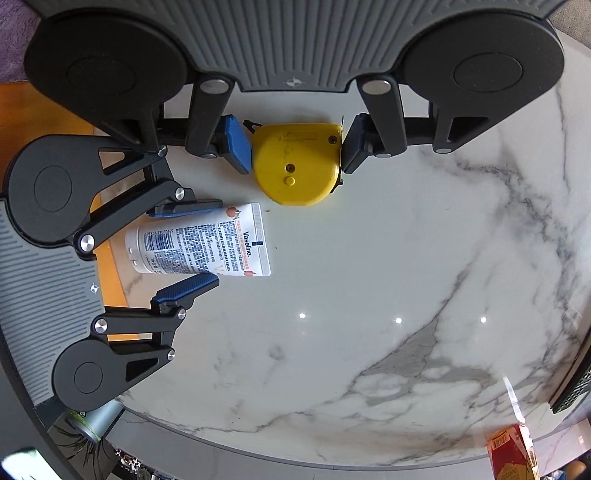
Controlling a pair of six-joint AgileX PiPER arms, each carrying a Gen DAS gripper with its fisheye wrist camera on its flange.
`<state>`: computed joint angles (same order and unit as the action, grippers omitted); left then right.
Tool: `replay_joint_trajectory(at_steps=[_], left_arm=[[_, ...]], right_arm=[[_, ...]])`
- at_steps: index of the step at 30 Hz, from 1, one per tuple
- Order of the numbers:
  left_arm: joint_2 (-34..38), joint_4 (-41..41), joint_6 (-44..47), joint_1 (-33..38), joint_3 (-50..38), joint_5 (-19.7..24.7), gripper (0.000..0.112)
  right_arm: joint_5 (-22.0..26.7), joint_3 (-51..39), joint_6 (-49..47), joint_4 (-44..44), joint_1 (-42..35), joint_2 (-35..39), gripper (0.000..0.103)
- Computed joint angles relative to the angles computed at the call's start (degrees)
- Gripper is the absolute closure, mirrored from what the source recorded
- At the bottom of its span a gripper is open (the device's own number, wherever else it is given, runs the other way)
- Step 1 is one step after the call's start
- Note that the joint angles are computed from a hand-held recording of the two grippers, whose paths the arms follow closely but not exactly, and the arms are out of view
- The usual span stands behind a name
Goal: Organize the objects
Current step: 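Close left tool on the yellow tape measure while right tool grasps the Vaseline tube, then lift the tape measure with left tool while right tool lifts the Vaseline tube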
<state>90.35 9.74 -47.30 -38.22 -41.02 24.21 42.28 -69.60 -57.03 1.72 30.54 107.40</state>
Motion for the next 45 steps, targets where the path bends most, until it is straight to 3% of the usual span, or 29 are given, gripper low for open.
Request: replay_joint_trajectory(at_steps=[1,5,7,12,13,15,16,17,24,28,30,33,34,41,45], left_arm=[[-0.1,-0.1,-0.1,-0.1,0.0,0.1,0.05],[-0.6,-1.0,0.4,-0.1,0.4,-0.2,0.05],[-0.6,-0.5,-0.5,-0.2,0.5,-0.3,0.05],[-0.9,1.9,-3.4,-0.8,0.6,-0.4,0.05],[-0.8,2.4,-3.9,-1.0,0.4,-0.4,0.051],[-0.3,3.1,-4.1,-1.0,-0.3,-0.3,0.051],[-0.1,3.4,-4.2,-1.2,-0.6,-0.3,0.051],[0.2,3.3,-4.0,-1.1,-0.8,-0.5,0.051],[0.8,0.5,-0.7,0.1,-0.5,-2.2,0.051],[0.4,2.4,-3.2,-0.8,-0.6,-1.4,0.051],[-0.2,3.8,-5.0,-1.6,-0.6,-0.7,0.051],[-2.0,6.4,-8.5,-3.5,-0.9,0.9,0.051],[-2.7,7.2,-9.7,-4.3,-1.2,1.7,0.051],[-6.9,13.2,-15.7,-11.9,-6.7,9.4,0.051],[-7.1,18.0,-19.7,-16.8,-11.8,14.7,0.051]], right_arm=[[0.6,-0.4,0.5,0.3,-0.2,0.0,0.052],[4.5,-3.0,2.0,3.3,-1.8,-0.9,0.103],[7.1,-4.5,3.2,4.7,-3.0,-0.5,0.103],[7.5,-3.5,6.1,5.2,-4.0,-2.1,0.103],[7.3,-3.6,8.8,3.7,-3.7,-1.9,0.098],[7.6,-4.5,12.9,1.8,-3.4,-0.8,0.069],[7.5,-5.1,14.4,1.4,-3.4,-0.1,0.046],[7.8,-5.9,15.9,1.1,-3.4,0.8,0.043],[11.1,-12.5,21.2,1.4,-4.1,7.7,0.043],[11.4,-12.5,22.6,1.7,-4.5,7.3,0.067],[12.0,-11.6,21.7,4.3,-5.8,5.9,0.069],[9.9,-6.5,19.4,6.7,-7.4,0.5,0.074],[9.7,-5.1,18.7,7.4,-7.9,-1.2,0.086],[12.3,2.6,12.6,14.7,-15.2,-15.4,0.088],[17.5,3.3,8.4,20.1,-23.0,-23.5,0.088]])
